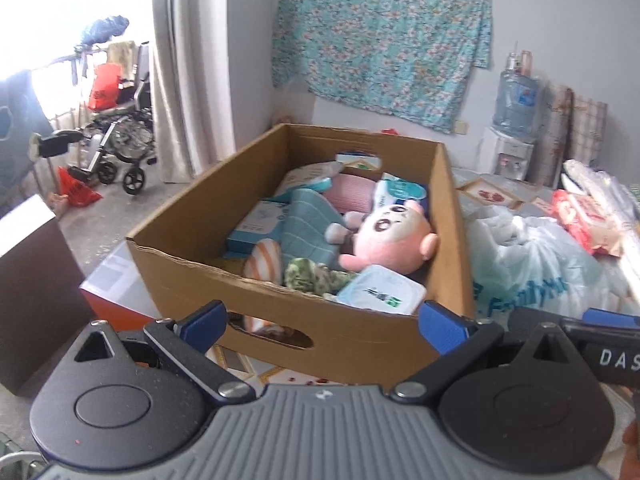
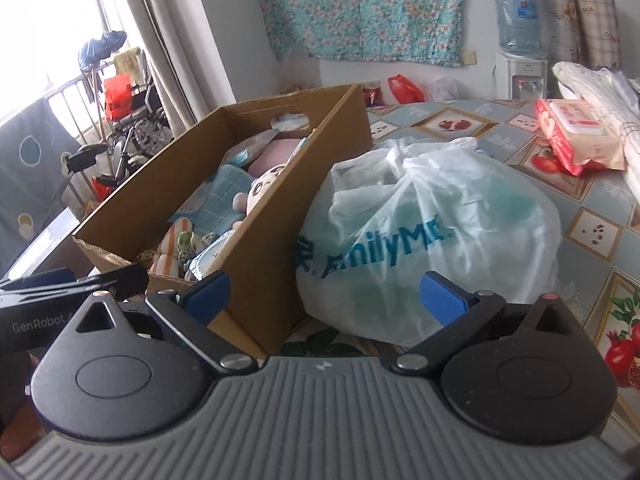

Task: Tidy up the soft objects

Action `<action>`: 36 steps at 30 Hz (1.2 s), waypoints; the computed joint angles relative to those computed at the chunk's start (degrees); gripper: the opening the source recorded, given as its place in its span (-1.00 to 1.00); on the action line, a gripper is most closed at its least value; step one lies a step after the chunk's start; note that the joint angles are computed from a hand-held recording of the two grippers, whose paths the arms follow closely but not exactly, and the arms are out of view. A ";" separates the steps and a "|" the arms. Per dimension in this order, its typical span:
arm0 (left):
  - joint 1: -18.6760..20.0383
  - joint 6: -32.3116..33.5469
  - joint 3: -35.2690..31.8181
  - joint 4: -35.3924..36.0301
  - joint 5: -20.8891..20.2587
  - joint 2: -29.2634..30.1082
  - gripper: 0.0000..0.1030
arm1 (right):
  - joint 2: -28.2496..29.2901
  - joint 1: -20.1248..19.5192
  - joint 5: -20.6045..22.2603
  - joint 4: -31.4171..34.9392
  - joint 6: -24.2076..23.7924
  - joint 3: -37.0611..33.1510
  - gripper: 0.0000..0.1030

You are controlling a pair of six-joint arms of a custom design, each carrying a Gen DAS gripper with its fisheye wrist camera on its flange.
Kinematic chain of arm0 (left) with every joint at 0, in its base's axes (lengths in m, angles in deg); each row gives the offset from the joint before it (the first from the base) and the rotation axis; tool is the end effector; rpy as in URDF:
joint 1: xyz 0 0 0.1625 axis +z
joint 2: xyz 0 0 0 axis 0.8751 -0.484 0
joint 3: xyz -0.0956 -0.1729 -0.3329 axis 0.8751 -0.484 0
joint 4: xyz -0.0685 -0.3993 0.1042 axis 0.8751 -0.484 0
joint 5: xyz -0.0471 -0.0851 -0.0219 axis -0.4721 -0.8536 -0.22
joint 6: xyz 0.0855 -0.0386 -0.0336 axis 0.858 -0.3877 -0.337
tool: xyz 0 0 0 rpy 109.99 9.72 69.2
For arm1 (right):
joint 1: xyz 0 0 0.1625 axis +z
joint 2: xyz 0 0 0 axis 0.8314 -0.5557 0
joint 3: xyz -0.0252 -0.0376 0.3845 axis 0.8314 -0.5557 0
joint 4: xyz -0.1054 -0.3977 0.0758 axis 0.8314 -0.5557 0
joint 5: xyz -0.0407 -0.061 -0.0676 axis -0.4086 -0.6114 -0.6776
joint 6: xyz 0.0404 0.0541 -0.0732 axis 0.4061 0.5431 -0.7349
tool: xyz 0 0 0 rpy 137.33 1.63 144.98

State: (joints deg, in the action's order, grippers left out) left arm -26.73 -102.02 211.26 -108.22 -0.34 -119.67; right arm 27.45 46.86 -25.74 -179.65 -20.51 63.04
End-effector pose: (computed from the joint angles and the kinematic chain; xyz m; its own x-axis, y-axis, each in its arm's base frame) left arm -0.1917 -0.4053 0.0856 -0.6860 -0.1239 -0.7170 0.5208 0.6046 -0.6027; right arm 0.1872 -0.3925 0.1026 -0.8411 -0.1655 0.5150 -0.4844 0.6541 -0.5810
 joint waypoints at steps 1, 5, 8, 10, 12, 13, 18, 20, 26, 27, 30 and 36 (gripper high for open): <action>0.18 -0.07 -0.21 0.69 0.12 -0.10 1.00 | 0.17 0.10 -0.28 0.32 -0.05 -0.22 0.97; 0.89 0.77 -0.76 1.58 0.08 0.10 1.00 | 0.35 0.26 -0.78 1.08 -0.60 -0.88 0.97; 1.20 0.88 -0.91 2.20 -0.52 0.02 1.00 | 0.72 0.59 -1.11 -0.05 -1.89 -0.98 0.97; 1.28 0.29 -0.98 3.18 -0.57 -0.23 1.00 | 1.21 0.86 -1.64 -1.01 -2.61 -1.08 0.97; 1.37 0.14 -0.93 3.69 -0.81 -0.55 1.00 | 1.25 0.96 -1.82 -0.90 -2.70 -1.21 0.97; 1.39 -0.09 -0.91 4.12 -0.84 -0.70 1.00 | 1.25 0.97 -1.84 -0.85 -2.72 -1.22 0.97; 1.06 -1.21 -0.59 5.06 -0.31 -0.95 1.00 | 1.08 1.30 -2.66 -0.33 -2.83 -1.05 0.97; 1.03 -1.38 -0.46 5.10 -0.23 -1.03 1.00 | 1.34 1.31 -2.78 -0.53 -3.12 -1.01 0.97; 0.69 -3.46 -0.33 8.49 0.02 -1.71 0.99 | 1.54 1.53 -3.19 -1.08 -2.90 -0.77 0.97; 0.67 -3.87 -0.28 8.98 -0.01 -1.90 0.99 | 1.51 1.60 -3.28 -1.04 -2.76 -0.70 0.97; 0.56 -4.67 0.00 10.12 -0.15 -2.61 0.99 | 1.57 1.86 -3.67 -1.02 -2.62 -0.70 0.97; 0.32 -5.81 0.42 11.51 0.04 -3.37 0.99 | 1.78 2.24 -4.03 -1.40 -2.40 -0.60 0.97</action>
